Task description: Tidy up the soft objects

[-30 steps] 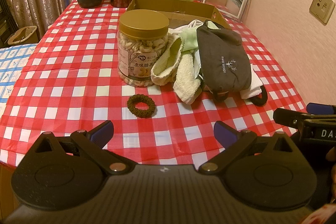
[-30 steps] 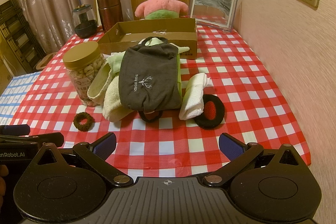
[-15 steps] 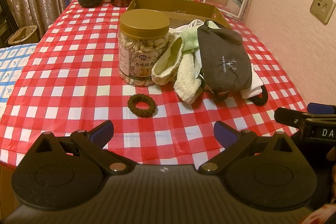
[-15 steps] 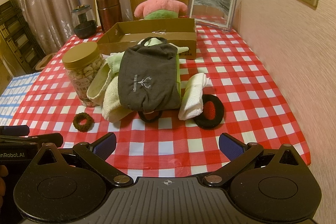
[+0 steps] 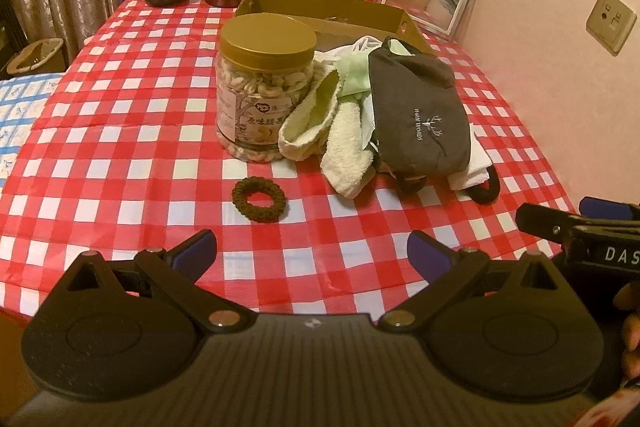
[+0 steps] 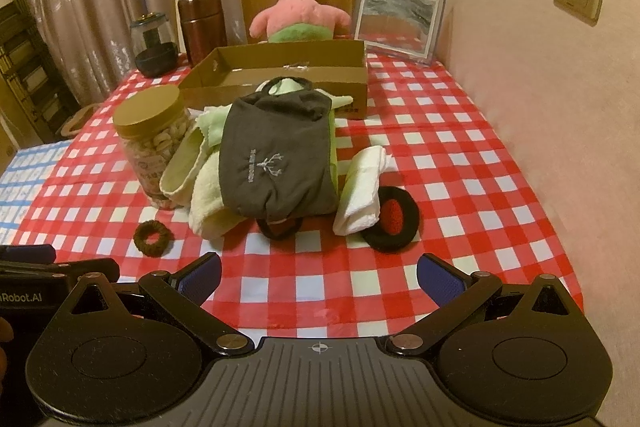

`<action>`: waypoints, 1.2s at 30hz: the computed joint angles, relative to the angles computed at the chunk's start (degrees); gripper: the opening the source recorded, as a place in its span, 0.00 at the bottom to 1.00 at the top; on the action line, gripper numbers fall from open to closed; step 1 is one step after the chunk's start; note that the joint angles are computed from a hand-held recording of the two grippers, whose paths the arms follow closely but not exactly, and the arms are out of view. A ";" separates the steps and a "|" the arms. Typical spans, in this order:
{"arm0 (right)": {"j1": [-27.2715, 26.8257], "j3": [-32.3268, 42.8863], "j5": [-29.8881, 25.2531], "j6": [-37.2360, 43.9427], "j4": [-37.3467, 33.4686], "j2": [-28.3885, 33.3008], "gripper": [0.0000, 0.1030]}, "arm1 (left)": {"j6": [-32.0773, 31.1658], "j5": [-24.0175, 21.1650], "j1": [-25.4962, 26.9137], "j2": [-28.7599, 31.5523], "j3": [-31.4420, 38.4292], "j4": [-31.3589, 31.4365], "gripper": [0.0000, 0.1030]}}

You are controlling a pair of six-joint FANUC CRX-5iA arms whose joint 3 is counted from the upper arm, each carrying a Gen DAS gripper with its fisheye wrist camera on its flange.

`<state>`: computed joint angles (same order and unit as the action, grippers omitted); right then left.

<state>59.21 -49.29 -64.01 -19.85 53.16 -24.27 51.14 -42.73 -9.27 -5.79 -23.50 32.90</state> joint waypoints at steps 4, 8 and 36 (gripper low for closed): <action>-0.59 -0.04 0.58 0.05 0.95 -0.15 1.00 | -0.93 -0.59 0.06 0.59 0.71 1.18 0.98; -2.05 -0.02 1.66 0.71 2.17 0.30 1.00 | -2.69 -0.48 0.53 1.46 1.67 2.92 0.98; -16.17 2.31 17.27 3.67 9.07 9.66 1.00 | -23.62 2.23 1.11 17.66 7.59 7.04 0.78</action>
